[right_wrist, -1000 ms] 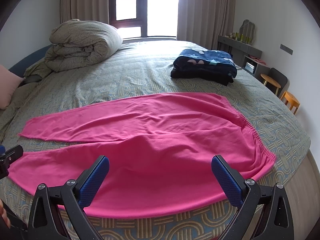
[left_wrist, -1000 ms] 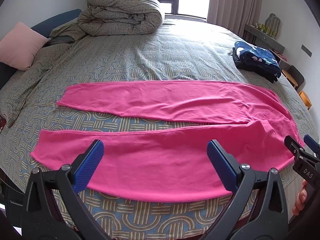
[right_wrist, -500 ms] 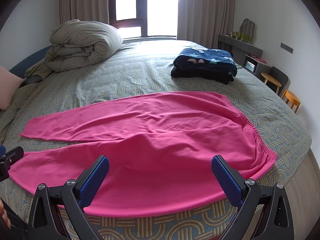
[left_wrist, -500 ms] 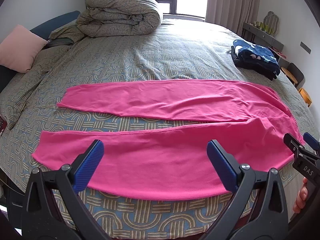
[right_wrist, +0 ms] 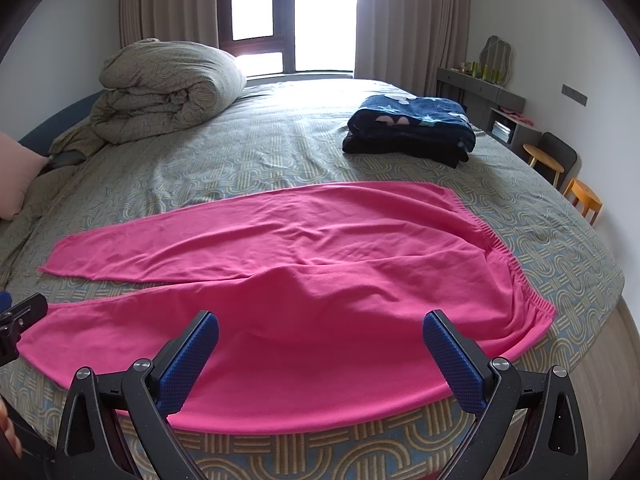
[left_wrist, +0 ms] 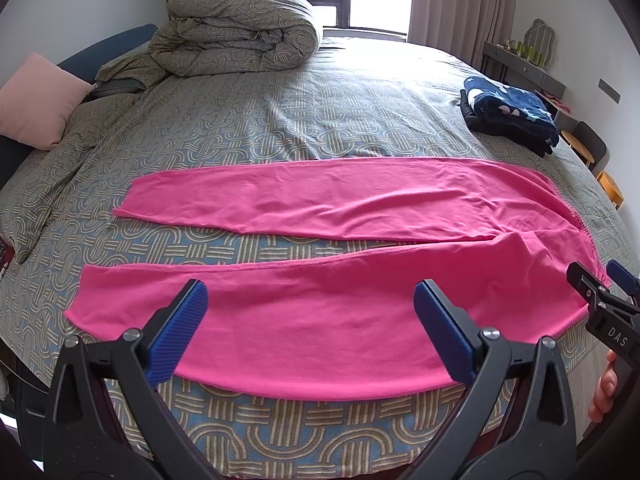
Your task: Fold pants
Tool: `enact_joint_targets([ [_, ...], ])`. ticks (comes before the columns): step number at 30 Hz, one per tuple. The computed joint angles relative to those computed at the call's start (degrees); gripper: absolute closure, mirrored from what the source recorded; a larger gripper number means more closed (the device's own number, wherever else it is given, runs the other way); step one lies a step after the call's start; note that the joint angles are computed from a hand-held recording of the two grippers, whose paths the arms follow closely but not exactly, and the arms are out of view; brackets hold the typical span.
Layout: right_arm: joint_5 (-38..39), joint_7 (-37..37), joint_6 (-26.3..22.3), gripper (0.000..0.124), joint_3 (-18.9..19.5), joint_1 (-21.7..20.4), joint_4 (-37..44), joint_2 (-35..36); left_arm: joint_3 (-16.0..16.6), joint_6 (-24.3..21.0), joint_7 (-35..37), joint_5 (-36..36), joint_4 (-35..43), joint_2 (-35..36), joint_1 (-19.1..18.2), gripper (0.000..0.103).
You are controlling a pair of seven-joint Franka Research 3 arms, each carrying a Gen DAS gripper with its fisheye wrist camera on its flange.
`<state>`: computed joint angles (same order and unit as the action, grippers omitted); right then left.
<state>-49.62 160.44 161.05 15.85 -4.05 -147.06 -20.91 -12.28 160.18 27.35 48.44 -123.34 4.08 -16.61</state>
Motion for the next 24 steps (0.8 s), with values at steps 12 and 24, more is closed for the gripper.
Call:
enact_joint_targets([
  [12, -0.51, 0.32, 0.23, 0.021, 0.08, -0.14, 0.21, 0.13, 0.0, -0.38, 0.08, 0.14, 0.31, 0.11, -0.15, 0.001],
  [24, 0.78, -0.53, 0.28, 0.021, -0.08, -0.09, -0.51, -0.7, -0.01, -0.23, -0.12, 0.52, 0.07, 0.03, -0.29, 0.001],
])
